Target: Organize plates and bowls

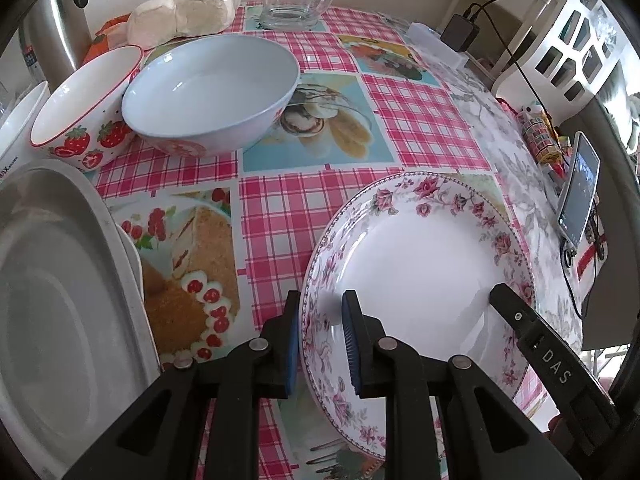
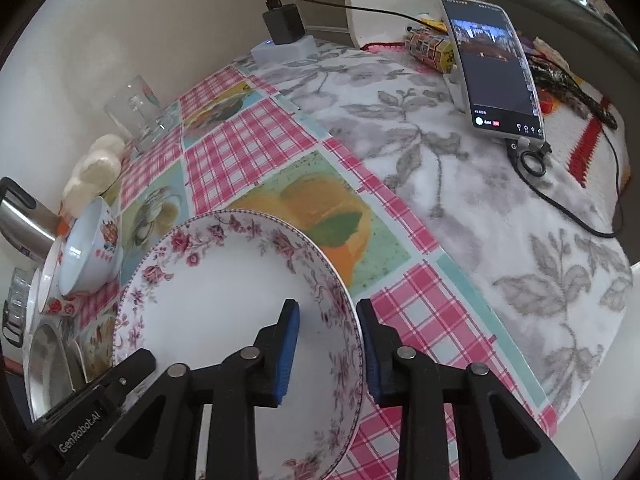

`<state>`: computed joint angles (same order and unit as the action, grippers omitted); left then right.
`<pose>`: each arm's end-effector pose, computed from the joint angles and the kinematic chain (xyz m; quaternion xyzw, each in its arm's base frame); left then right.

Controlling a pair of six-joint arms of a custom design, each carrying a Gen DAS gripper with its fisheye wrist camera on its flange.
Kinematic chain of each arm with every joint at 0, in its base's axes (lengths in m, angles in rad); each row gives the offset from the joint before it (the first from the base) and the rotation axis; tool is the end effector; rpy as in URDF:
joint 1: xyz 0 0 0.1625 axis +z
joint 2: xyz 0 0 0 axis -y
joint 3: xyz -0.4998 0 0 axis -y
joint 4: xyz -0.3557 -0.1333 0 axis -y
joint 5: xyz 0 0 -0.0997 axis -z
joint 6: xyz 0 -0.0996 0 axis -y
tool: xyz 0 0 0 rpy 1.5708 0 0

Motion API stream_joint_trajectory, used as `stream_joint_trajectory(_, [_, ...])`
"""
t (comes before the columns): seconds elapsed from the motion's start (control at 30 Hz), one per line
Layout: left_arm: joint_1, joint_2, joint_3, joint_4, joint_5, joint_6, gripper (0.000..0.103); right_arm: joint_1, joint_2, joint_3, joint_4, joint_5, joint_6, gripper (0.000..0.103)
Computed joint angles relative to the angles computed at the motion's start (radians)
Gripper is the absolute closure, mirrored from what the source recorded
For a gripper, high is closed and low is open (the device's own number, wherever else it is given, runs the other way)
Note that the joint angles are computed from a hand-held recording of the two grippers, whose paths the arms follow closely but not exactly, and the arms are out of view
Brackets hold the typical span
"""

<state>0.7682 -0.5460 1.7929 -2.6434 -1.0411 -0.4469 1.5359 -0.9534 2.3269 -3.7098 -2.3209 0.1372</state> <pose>-0.3209 -0.5654 -0.0171 0.1925 0.9423 -0.0844 0.2606 0.0486 -0.4834 0.2378 -0.2105 -0.8482 0.3644 0.3216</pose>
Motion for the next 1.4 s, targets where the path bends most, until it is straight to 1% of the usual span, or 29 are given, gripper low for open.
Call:
stream_joint_trajectory(0.2, [-0.001,-0.014,0.009,-0.026,-0.018,0.002,0.082,-0.032,-0.034,0.032,-0.016,0.09,0.03,0.078])
stream_joint_trajectory(0.27, [-0.005,-0.02,0.012,-0.037,-0.022,0.009,0.082,-0.034,-0.037,0.033,-0.013,0.087,0.035,0.082])
stream_joint_trajectory(0.5, [-0.006,-0.045,0.023,-0.065,-0.042,0.013,0.082,-0.037,-0.052,0.047,-0.018,0.116,0.036,0.085])
stream_joint_trajectory(0.63, [-0.007,-0.056,0.03,-0.072,-0.043,0.009,0.082,-0.025,-0.05,0.047,-0.024,0.108,0.024,0.085])
stream_joint_trajectory(0.83, [-0.007,-0.073,0.038,-0.09,-0.049,0.012,0.082,-0.015,-0.051,0.051,-0.035,0.12,0.023,0.085])
stream_joint_trajectory(0.93, [-0.005,-0.079,0.04,-0.094,-0.056,0.009,0.082,-0.004,-0.048,0.05,-0.044,0.111,0.017,0.085])
stream_joint_trajectory(1.4, [0.015,-0.133,0.067,-0.139,-0.087,0.018,0.082,0.055,-0.022,0.044,-0.123,0.106,-0.002,0.085])
